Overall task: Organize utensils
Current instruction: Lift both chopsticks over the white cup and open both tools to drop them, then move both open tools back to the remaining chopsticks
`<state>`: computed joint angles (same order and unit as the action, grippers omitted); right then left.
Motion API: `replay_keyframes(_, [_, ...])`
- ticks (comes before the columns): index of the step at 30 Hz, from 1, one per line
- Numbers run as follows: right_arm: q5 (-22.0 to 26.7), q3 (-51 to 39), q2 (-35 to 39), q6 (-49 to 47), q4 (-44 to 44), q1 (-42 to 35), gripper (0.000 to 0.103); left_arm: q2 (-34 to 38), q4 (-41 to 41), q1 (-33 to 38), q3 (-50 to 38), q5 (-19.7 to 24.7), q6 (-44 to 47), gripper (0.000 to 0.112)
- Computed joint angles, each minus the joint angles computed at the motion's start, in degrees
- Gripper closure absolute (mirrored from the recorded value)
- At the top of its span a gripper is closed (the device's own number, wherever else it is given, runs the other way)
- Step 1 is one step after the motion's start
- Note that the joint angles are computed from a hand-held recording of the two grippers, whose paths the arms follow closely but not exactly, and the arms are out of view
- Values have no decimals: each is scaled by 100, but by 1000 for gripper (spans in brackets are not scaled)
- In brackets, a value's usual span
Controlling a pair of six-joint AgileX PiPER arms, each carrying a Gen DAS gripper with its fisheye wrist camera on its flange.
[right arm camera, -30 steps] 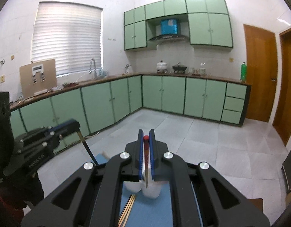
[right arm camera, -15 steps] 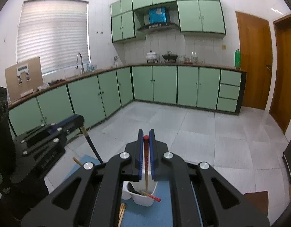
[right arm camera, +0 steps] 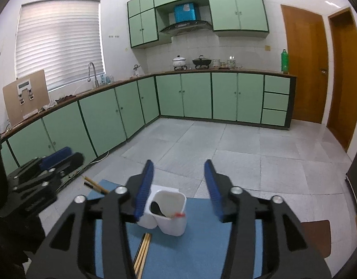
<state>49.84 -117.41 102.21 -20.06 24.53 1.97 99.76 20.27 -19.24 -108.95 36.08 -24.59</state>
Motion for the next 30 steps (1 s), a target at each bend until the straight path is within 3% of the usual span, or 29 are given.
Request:
replay_keyframes(3, [-469,1216,-694,-486,376,-155,40,-520,130,-99,781,-211,-201,58])
replay_keyframes(8, [-1152,3147,-1738,-1181,746,-222,21,-1392,1259,-454,2360,-474,-1394,48])
replay_keyframes(12, [-1677,4464,-2384,-1275,606,-16,14,-1906,1892,-704,3545,-498,-2352,45])
replay_keyframes(21, [-2150,6288,-2916,-991,448,441,14,-2150,2379,-979,5152,-494,-3444,44])
replay_keyframes(28, [-2464,6801,-2789,-343,-72,885,14,-1939,2486,-943,5664,-638,-3870,44])
replay_keyframes(30, [-2509,6876,-2705,-121,-272,1029,19,-1897,2507,-969,5735,-622,-3942,44])
